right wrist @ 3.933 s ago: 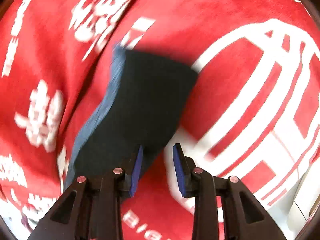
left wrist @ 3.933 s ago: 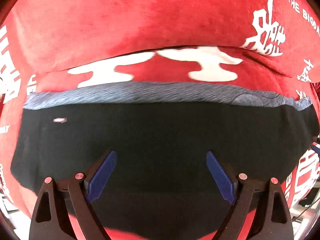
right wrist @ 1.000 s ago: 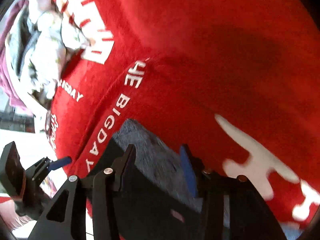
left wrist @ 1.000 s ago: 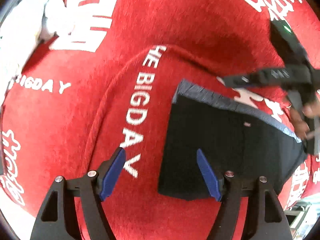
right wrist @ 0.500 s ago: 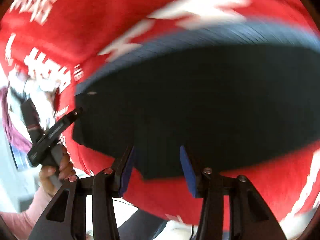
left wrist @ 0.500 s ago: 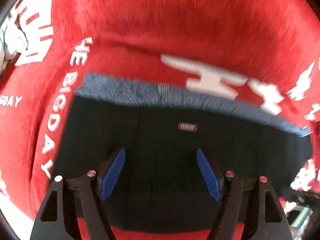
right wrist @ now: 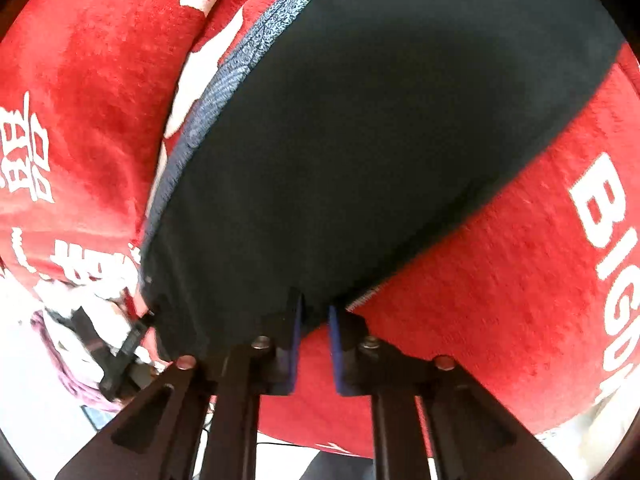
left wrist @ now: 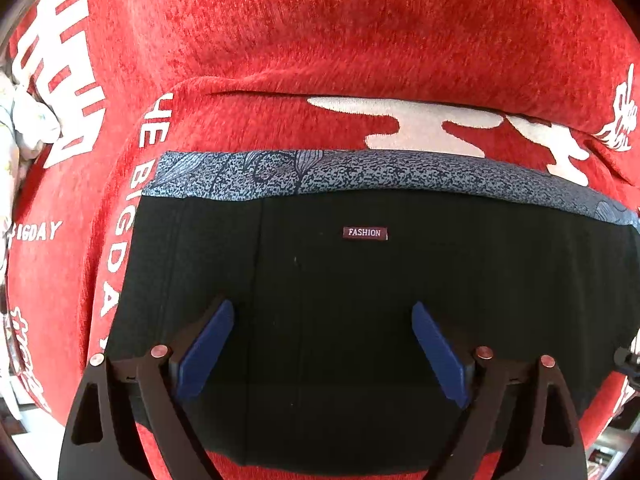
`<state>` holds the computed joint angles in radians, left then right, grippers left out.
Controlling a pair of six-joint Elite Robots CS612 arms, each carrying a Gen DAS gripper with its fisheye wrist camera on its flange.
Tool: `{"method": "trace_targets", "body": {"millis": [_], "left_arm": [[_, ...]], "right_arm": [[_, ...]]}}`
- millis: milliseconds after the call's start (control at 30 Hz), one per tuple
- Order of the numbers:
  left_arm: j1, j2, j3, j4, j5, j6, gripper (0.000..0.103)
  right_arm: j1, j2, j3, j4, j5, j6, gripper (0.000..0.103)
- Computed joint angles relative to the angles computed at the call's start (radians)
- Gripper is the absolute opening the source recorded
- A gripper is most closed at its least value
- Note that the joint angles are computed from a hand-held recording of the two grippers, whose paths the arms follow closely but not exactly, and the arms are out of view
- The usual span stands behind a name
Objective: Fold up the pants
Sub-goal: 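Press the folded trousers flat with the right tool, then open it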
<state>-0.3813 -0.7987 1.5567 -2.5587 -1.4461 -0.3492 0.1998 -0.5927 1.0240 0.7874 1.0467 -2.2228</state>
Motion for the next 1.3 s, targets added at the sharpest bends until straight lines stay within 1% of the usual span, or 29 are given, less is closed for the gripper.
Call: {"method": "trace_targets", "body": {"millis": [67,133,167,200,233,267,300,333,400,467,500,533,567,600,633,667,700,733,767,833,900,933,967,1067,1133,1200,1300], "left_arm": [[-0.001,0.001,-0.007,0.016,0.005,-0.001,0.092],[0.0,-0.001,-0.021,0.059,-0.004,-0.02,0.091],[0.0,-0.005,-0.022,0.066,-0.01,-0.024,0.091],[-0.002,-0.01,-0.02,0.066,-0.021,-0.027,0.091],[-0.006,-0.018,-0.015,0.058,-0.035,-0.027,0.091],[-0.011,-0.024,-0.011,0.049,-0.046,-0.025,0.091],[-0.017,-0.03,-0.006,0.039,-0.058,-0.022,0.091],[-0.027,-0.035,-0.001,0.025,-0.075,-0.015,0.091],[-0.045,-0.034,-0.001,0.008,-0.103,0.004,0.091],[-0.068,-0.023,-0.009,0.012,-0.129,0.014,0.091],[-0.074,-0.015,-0.017,0.028,-0.144,0.012,0.091],[-0.08,-0.007,-0.026,0.052,-0.158,0.007,0.091],[-0.087,0.001,-0.031,0.081,-0.156,0.0,0.091],[-0.1,0.001,-0.022,0.077,-0.111,0.002,0.091],[-0.107,-0.001,-0.013,0.063,-0.088,0.014,0.092],[-0.115,-0.003,-0.007,0.06,-0.066,0.031,0.092],[-0.117,-0.004,-0.004,0.06,-0.062,0.036,0.092],[-0.116,-0.004,-0.004,0.063,-0.066,0.035,0.092],[-0.115,-0.004,-0.007,0.072,-0.069,0.033,0.092],[-0.114,-0.004,-0.014,0.09,-0.073,0.035,0.092],[-0.117,-0.003,-0.017,0.099,-0.066,0.035,0.092],[-0.119,-0.003,-0.018,0.102,-0.06,0.033,0.092],[-0.119,-0.002,-0.02,0.106,-0.057,0.032,0.092],[-0.122,0.0,-0.025,0.115,-0.05,0.02,0.093],[-0.124,0.0,-0.025,0.119,-0.041,0.018,0.096],[-0.121,0.004,-0.031,0.13,-0.041,0.006,0.1],[-0.119,0.006,-0.036,0.138,-0.046,0.002,0.1]], "right_arm": [[-0.001,0.0,-0.003,0.028,-0.006,-0.024,0.01],[-0.007,-0.025,0.023,0.002,-0.012,-0.06,0.01],[-0.008,-0.034,0.026,0.004,0.005,-0.076,0.011],[-0.012,-0.048,0.036,0.001,0.04,-0.079,0.016],[-0.02,-0.058,0.042,-0.008,0.062,-0.07,0.027],[-0.026,-0.071,0.059,-0.028,0.085,-0.052,0.034],[-0.032,-0.077,0.068,-0.043,0.106,-0.027,0.043],[-0.043,-0.089,0.091,-0.068,0.13,0.019,0.045],[-0.062,-0.097,0.123,-0.102,0.136,0.092,0.045],[-0.07,-0.09,0.13,-0.11,0.136,0.131,0.045],[-0.074,-0.084,0.133,-0.121,0.123,0.151,0.032],[-0.076,-0.078,0.127,-0.11,0.122,0.157,0.016],[-0.077,-0.072,0.116,-0.094,0.123,0.155,0.015],[-0.078,-0.075,0.113,-0.094,0.126,0.147,0.011],[-0.075,-0.08,0.113,-0.092,0.143,0.122,0.009],[-0.069,-0.078,0.105,-0.061,0.171,0.078,0.009],[-0.067,-0.072,0.107,-0.039,0.182,0.063,0.008],[-0.074,-0.083,0.141,-0.059,0.165,0.078,0.005],[-0.077,-0.095,0.167,-0.094,0.157,0.103,0.005],[-0.075,-0.103,0.168,-0.092,0.165,0.079,0.008],[-0.068,-0.095,0.139,-0.034,0.184,0.009,0.009],[-0.065,-0.086,0.12,0.008,0.183,-0.027,0.009],[-0.064,-0.084,0.115,0.024,0.178,-0.042,0.01],[-0.058,-0.094,0.123,0.035,0.17,-0.082,0.01],[-0.055,-0.094,0.125,0.044,0.17,-0.107,0.01],[-0.055,-0.097,0.133,0.048,0.159,-0.116,0.011],[-0.062,-0.106,0.152,0.037,0.138,-0.103,0.016]]}}
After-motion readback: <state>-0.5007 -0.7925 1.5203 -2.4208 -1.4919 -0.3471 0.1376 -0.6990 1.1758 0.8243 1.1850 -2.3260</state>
